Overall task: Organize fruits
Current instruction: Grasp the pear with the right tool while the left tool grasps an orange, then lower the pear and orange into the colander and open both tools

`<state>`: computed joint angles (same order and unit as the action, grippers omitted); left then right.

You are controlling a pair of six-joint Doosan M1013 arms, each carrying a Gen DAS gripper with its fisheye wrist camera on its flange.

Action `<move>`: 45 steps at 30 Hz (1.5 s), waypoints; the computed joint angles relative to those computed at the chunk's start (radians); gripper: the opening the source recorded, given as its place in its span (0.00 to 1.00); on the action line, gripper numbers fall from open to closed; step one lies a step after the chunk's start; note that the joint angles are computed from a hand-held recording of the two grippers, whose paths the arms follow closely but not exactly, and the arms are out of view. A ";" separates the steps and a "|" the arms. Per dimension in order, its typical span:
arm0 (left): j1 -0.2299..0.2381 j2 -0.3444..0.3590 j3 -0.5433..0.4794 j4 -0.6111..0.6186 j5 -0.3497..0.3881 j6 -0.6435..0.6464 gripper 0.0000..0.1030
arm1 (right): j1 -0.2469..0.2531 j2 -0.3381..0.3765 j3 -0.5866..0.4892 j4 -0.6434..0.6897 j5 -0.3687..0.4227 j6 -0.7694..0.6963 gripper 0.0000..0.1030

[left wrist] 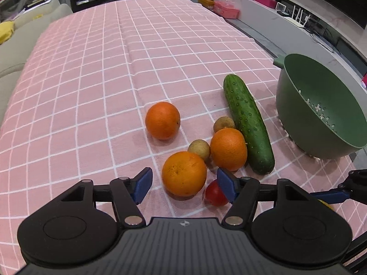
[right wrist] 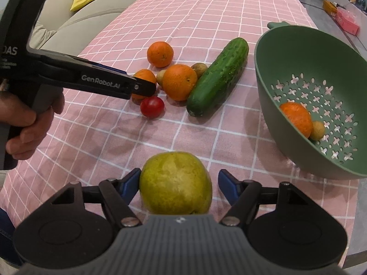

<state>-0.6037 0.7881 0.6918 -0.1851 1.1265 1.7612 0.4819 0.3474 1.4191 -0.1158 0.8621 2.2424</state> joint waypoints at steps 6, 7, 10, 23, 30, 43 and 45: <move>0.008 0.001 0.003 -0.046 -0.006 0.001 0.57 | -0.008 -0.003 0.001 0.046 -0.002 -0.017 0.61; 0.007 0.001 0.003 -0.047 -0.006 0.002 0.56 | -0.009 -0.003 0.001 0.047 -0.002 -0.020 0.61; 0.005 -0.003 0.006 -0.036 -0.010 0.015 0.48 | -0.007 -0.003 0.000 0.048 0.003 -0.024 0.61; 0.004 -0.042 0.030 -0.023 -0.015 0.013 0.47 | -0.017 -0.011 0.002 0.050 0.010 0.006 0.60; -0.012 -0.072 0.030 -0.010 -0.041 0.037 0.47 | -0.027 -0.049 0.009 0.028 -0.048 0.055 0.60; -0.082 -0.045 -0.078 -0.012 -0.019 0.114 0.47 | -0.082 -0.162 0.071 -0.099 -0.124 0.249 0.60; -0.096 -0.022 -0.119 -0.014 -0.002 0.124 0.47 | -0.097 -0.177 0.081 -0.127 -0.129 0.292 0.60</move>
